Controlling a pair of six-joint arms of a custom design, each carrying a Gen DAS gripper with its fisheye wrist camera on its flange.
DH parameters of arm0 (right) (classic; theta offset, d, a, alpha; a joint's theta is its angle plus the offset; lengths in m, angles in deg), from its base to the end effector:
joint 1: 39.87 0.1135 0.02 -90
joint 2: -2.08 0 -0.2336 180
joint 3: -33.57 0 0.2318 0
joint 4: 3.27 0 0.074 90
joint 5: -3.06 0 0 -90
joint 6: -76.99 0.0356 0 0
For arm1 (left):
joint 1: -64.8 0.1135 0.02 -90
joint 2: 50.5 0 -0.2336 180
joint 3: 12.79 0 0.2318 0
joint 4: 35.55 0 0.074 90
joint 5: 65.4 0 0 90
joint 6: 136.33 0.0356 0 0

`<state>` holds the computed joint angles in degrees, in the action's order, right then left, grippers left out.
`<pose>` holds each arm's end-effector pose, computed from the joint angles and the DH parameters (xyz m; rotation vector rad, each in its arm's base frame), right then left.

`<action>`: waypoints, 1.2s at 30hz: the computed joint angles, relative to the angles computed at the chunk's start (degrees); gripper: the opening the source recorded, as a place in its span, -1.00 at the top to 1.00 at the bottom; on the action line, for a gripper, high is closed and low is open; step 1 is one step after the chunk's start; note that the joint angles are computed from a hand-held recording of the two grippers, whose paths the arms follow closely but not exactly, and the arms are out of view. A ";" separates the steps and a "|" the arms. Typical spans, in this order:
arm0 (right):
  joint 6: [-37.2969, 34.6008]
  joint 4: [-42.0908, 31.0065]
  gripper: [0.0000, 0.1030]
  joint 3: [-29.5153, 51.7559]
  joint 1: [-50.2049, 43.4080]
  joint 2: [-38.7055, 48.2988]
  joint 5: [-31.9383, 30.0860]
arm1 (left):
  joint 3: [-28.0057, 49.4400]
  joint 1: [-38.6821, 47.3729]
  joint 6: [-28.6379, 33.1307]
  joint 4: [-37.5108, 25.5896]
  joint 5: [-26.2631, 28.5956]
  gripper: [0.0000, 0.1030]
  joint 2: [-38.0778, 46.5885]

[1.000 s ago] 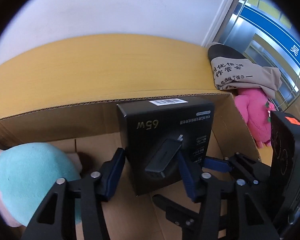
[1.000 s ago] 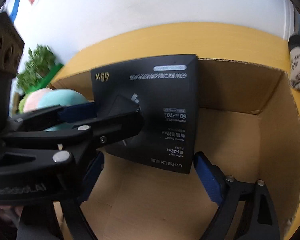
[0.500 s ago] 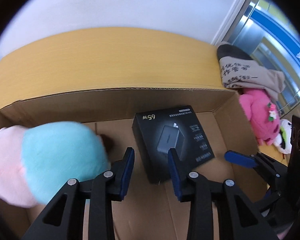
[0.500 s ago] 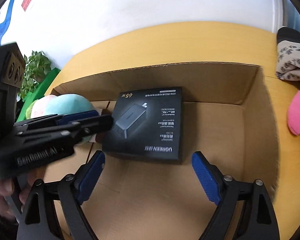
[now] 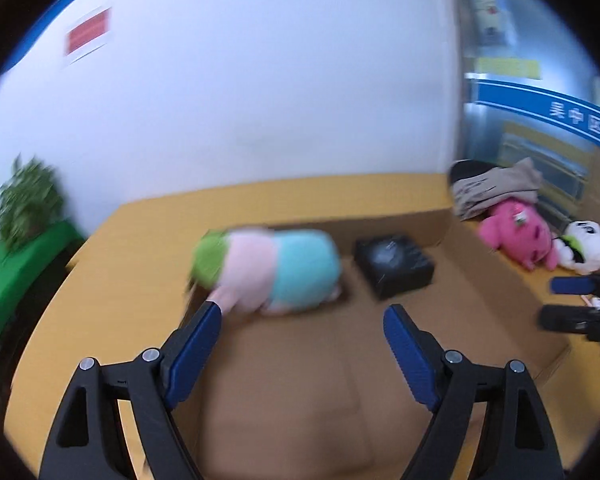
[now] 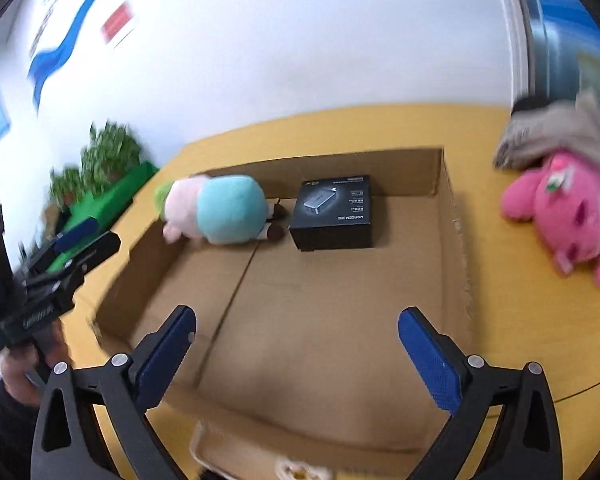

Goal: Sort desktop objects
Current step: 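Withdraw the left gripper up and out of the cardboard box, then move the right gripper toward the black sunglasses on the table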

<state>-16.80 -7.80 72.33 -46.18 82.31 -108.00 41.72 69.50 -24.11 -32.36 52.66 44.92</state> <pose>0.2286 -0.0124 0.1131 -0.1235 2.3291 0.3479 0.3010 0.0079 0.1298 0.5847 2.0729 -0.2753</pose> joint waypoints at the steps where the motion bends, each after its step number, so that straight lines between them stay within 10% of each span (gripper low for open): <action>1: -0.13 -0.02 -0.99 -2.20 0.16 -1.88 0.15 | -1.23 1.97 0.57 0.35 1.14 -0.60 0.63; 10: 0.47 10.28 -0.46 -9.80 1.24 7.78 3.64 | 2.78 8.87 7.48 -8.78 3.24 -0.46 10.58; 17: 0.18 15.76 0.06 -14.20 0.53 6.27 6.46 | -4.44 10.76 10.21 -3.49 2.96 -0.37 6.94; 20: 0.83 13.24 0.04 -16.12 0.56 0.48 6.23 | -5.74 12.05 10.70 -5.29 4.58 -0.37 3.81; 24: 1.69 3.26 -0.91 -20.47 0.10 -18.83 5.82 | -7.92 16.00 12.77 -9.83 11.87 -0.44 -3.53; 29: 1.89 -11.28 -0.98 -20.80 0.62 -36.82 4.78 | -7.25 13.63 10.53 -6.87 9.40 -0.57 -3.67; 36: -0.72 13.65 -0.99 -20.19 -4.19 -6.50 -0.46 | 3.40 8.98 9.59 -12.76 4.58 -0.53 11.36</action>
